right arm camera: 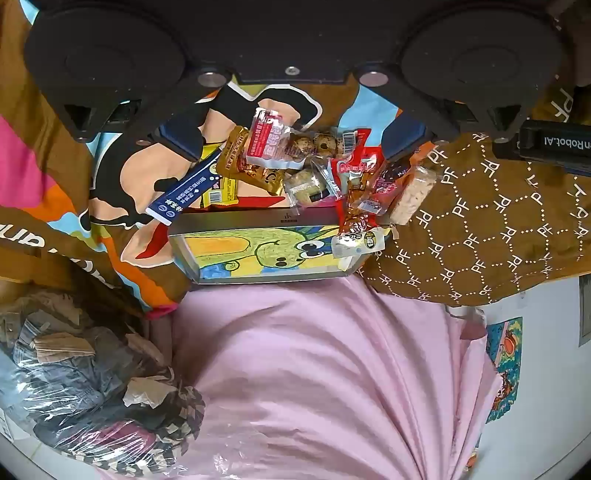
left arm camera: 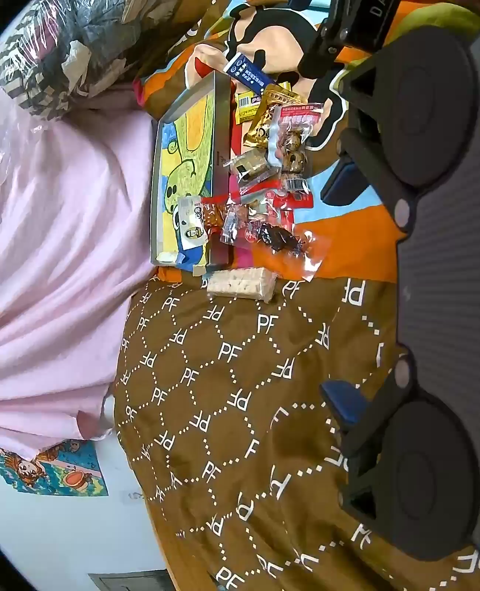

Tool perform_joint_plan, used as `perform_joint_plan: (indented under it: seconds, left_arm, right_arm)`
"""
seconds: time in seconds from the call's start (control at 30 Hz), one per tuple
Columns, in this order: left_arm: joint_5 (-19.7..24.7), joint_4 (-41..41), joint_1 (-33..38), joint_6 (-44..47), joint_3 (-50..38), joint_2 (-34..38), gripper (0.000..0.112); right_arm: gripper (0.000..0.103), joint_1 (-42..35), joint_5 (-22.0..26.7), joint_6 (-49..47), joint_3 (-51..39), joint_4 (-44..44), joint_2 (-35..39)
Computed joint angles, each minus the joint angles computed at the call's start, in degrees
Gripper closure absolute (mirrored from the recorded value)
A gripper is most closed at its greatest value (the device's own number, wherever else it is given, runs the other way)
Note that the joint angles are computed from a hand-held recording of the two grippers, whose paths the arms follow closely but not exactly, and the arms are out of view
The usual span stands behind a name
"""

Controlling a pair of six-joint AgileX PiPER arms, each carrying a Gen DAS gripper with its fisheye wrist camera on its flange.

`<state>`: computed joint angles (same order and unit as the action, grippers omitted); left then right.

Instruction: Organize snacks

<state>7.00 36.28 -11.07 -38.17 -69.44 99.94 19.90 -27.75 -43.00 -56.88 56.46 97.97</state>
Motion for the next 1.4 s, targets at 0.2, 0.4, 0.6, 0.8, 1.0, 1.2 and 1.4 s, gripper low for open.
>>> perform_joint_plan:
  seconds: [0.2, 0.4, 0.6, 0.8, 1.0, 1.2, 1.4]
  left_arm:
    - [-0.2, -0.2, 0.0, 0.1, 0.2, -0.2, 0.01]
    - [-1.3, 6.5, 0.2, -6.3, 1.2, 0.0, 0.01]
    - [-0.1, 0.1, 0.1, -0.2, 0.1, 0.4, 0.01]
    - [0.2, -0.7, 0.0, 0.6, 0.0, 0.4, 0.01]
    - [-0.2, 1.3, 0.0, -1.2, 0.5, 0.3, 0.01]
    - [0.1, -0.5, 0.0, 0.5, 0.2, 0.3, 0.01]
    - [0.3, -0.6, 0.0, 0.5, 0.1, 0.3, 0.01]
  right_arm:
    - [0.001, 0.0, 0.2, -0.1, -0.2, 0.0, 0.1]
    - [0.001, 0.0, 0.2, -0.8, -0.4, 0.8, 0.2]
    - [0.001, 0.1, 0.3, -1.1, -0.5, 1.1, 0.2]
    - [0.001, -0.1, 0.7, -1.8, -0.8, 1.6, 0.2]
    - [0.001, -0.1, 0.7, -1.5, -1.1, 1.6, 0.7]
    - [0.001, 0.0, 0.9, -2.6, -1.4, 2.6, 0.5]
    - [0.001, 0.0, 0.8, -2.2, -1.0, 2.4, 0.4]
